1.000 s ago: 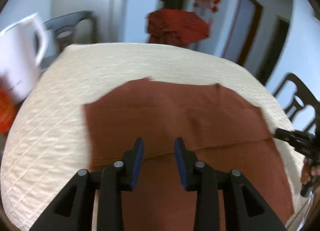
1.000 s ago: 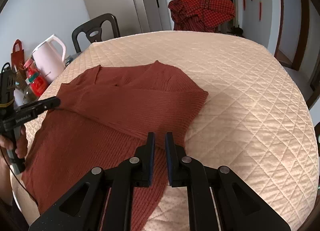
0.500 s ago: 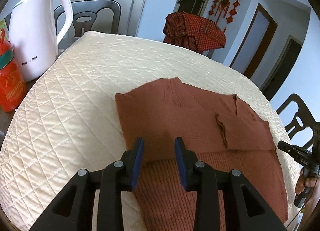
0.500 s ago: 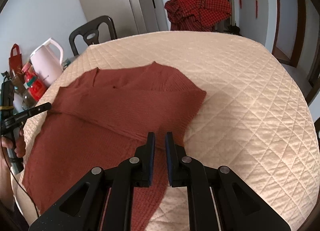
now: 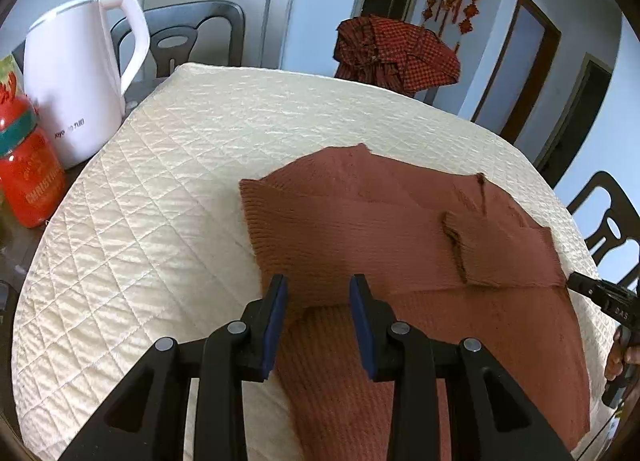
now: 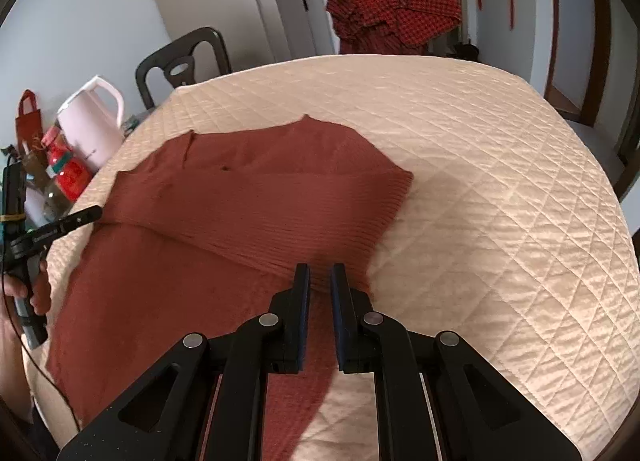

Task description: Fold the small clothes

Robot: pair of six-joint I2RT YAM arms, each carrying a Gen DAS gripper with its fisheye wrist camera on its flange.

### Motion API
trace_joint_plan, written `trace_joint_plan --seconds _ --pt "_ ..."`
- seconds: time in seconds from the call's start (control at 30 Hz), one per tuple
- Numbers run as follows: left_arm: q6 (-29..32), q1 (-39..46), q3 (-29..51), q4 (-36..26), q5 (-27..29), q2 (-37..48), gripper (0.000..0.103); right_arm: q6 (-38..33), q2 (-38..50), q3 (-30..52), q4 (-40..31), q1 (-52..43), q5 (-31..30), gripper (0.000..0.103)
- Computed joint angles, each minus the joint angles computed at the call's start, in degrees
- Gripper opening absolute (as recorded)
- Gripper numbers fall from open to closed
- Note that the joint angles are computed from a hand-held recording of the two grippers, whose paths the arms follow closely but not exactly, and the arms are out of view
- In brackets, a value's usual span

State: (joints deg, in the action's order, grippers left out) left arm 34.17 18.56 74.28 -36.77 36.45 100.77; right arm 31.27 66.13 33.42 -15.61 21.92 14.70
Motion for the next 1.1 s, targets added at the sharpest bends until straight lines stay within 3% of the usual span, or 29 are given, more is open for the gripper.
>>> trace_joint_plan --seconds 0.1,0.2,0.33,0.6,0.9,1.1 --pt "2.78 1.18 -2.48 -1.06 0.08 -3.37 0.035 0.4 -1.36 -0.47 -0.63 1.03 0.15 0.01" --pt "4.94 3.12 -4.13 -2.47 1.4 -6.53 0.044 1.28 -4.66 -1.4 -1.54 2.28 -0.05 0.01" --pt "7.92 5.94 -5.86 -4.24 2.75 -10.33 0.047 2.57 -8.74 -1.18 -4.66 5.83 2.82 0.02" --pt "13.95 11.2 -7.87 -8.6 5.17 -14.55 0.051 6.73 -14.06 -1.62 -9.3 12.49 6.83 0.026" --pt "24.0 17.18 -13.54 -12.76 6.29 -16.12 0.052 17.96 -17.91 -6.62 -12.37 24.08 11.31 0.026" --pt "33.96 22.98 -15.14 -18.33 7.81 -13.12 0.052 26.5 -19.01 -10.25 -13.17 32.48 13.6 0.027"
